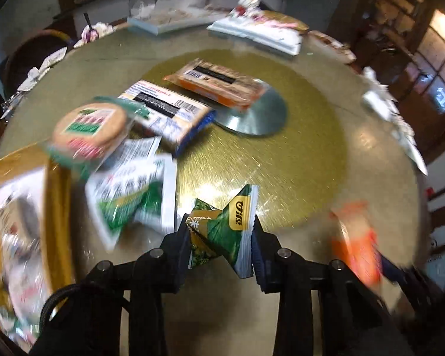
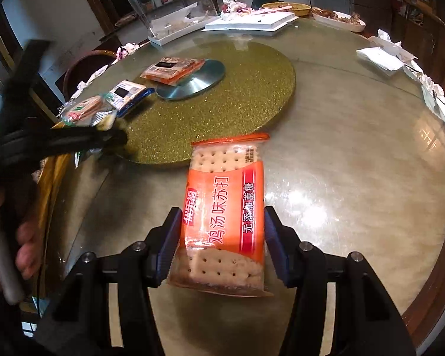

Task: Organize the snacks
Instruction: 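Carry the orange crackers into the box while the left tool drops the green bag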

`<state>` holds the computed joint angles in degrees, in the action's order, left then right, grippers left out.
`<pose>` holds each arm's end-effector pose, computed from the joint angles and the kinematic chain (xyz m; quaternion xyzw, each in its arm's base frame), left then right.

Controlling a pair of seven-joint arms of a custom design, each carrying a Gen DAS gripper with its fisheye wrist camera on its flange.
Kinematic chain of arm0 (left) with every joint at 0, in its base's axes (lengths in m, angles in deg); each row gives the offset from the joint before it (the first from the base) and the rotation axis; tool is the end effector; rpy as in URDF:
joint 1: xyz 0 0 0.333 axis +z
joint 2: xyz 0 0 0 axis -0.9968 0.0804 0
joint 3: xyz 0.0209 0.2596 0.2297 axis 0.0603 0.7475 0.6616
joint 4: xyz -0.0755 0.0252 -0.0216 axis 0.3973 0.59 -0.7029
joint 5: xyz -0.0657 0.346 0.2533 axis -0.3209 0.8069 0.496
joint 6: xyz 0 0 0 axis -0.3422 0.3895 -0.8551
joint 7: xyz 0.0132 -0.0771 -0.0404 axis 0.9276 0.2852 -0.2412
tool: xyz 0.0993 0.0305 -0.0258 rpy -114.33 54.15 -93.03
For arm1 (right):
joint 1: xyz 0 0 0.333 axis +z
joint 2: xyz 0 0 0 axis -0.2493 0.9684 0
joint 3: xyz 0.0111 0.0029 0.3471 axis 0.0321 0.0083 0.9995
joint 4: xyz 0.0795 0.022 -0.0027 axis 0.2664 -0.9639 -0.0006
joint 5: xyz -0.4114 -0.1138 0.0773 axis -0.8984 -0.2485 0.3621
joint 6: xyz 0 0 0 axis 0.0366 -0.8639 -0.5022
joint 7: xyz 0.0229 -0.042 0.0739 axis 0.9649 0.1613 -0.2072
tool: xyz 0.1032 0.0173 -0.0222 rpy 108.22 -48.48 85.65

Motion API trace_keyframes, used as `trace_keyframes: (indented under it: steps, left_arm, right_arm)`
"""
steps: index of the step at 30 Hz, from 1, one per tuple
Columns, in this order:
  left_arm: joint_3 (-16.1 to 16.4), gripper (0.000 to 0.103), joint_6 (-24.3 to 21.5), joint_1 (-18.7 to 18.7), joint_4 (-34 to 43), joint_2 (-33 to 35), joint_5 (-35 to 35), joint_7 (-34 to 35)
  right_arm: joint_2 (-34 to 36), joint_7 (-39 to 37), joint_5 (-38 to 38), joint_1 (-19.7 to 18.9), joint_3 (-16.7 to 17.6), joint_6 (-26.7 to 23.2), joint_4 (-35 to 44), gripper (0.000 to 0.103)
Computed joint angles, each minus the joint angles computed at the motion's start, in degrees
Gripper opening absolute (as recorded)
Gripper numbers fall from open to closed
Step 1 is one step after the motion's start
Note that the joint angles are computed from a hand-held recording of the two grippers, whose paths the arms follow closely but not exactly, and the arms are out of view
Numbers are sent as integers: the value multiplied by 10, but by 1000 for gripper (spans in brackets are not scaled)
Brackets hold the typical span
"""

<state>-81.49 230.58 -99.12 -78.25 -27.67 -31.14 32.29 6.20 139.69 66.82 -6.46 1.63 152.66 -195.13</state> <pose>0.6611 -0.3071 0.4140 -0.6492 0.7177 -0.2183 0.1257 0.6194 0.0845 0.3846 -0.6826 0.6664 -0.0946 0.2848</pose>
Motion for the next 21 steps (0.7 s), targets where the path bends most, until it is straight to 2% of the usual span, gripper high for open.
trace_keyframes:
  steps: [6,8,11,12,15,18,21]
  left_arm:
    - [-24,35,131,17,-198,-146,-55,8]
    - [-22,35,176,14,-258,-190,-64,-5]
    - [-14,35,219,9,-329,-245,-66,-33]
    - [-10,35,229,8,-349,-262,-67,-41]
    - [13,35,243,-1,-383,-296,-93,-34]
    - [18,35,248,13,-413,-332,-80,-59]
    - [28,35,249,21,-442,-367,-73,-73]
  right_arm:
    - [-21,32,-31,19,0,36,-37,55]
    - [-32,7,1,17,10,30,-46,54]
    - [-48,-39,58,25,22,24,-61,54]
    - [-50,-50,72,30,23,23,-62,54]
    - [-61,-162,205,38,31,-28,-57,54]
    - [-74,-174,219,61,32,-17,-64,54]
    - [-90,-211,263,80,30,-26,-63,54]
